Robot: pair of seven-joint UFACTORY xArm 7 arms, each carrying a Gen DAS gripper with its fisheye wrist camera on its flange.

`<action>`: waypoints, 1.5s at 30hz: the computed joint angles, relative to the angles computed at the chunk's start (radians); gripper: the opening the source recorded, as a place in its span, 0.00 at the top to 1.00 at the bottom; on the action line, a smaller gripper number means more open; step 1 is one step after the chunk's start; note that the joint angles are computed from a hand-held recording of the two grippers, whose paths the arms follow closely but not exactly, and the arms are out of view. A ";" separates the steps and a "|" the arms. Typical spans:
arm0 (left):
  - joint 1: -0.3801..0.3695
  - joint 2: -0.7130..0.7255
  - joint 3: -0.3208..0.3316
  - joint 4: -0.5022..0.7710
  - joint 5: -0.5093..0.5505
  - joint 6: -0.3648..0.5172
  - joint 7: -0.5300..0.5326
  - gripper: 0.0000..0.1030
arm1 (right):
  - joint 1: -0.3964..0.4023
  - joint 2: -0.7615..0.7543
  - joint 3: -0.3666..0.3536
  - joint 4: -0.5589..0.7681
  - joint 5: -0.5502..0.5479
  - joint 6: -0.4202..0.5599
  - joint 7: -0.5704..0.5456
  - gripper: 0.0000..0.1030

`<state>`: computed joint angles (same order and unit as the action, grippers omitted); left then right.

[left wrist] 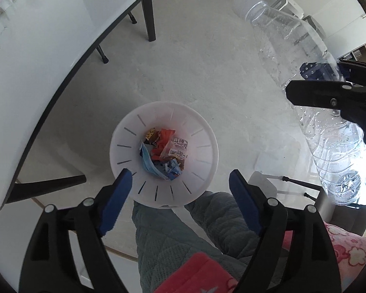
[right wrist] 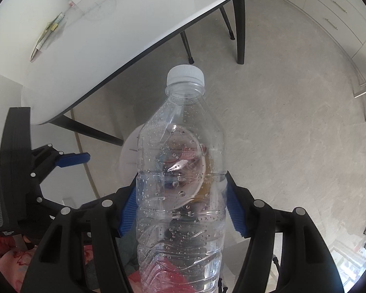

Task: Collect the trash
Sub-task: 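Open the left gripper to drop the box while the right gripper releases the bottle into the wastebasket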

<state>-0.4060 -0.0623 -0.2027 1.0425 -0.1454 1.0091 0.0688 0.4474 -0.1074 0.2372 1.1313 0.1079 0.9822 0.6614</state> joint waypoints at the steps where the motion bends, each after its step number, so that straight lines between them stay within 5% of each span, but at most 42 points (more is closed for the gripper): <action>1: 0.002 -0.006 0.002 0.001 0.004 0.000 0.000 0.24 | 0.001 0.004 0.001 0.003 0.002 0.000 -0.002 0.38; 10: 0.041 -0.094 0.030 -0.013 0.038 0.016 0.002 0.16 | 0.005 0.074 -0.007 0.006 0.066 0.002 -0.099 0.38; 23: 0.111 -0.164 0.062 -0.079 0.044 0.047 -0.015 0.15 | 0.046 0.439 0.011 0.210 0.132 0.109 -0.245 0.36; 24: 0.113 -0.160 0.060 -0.079 0.046 0.044 -0.021 0.15 | 0.050 0.468 0.011 0.227 0.135 0.116 -0.244 0.33; 26: 0.115 -0.158 0.059 -0.080 0.048 0.044 -0.028 0.15 | 0.057 0.502 0.009 0.249 0.137 0.121 -0.232 0.09; 27: 0.116 -0.156 0.059 -0.078 0.050 0.045 -0.031 0.15 | 0.064 0.513 0.006 0.261 0.127 0.128 -0.221 0.07; 45: 0.094 -0.157 0.030 -0.051 0.079 0.026 -0.113 0.15 | 0.082 0.361 -0.007 0.242 0.036 0.147 -0.118 0.02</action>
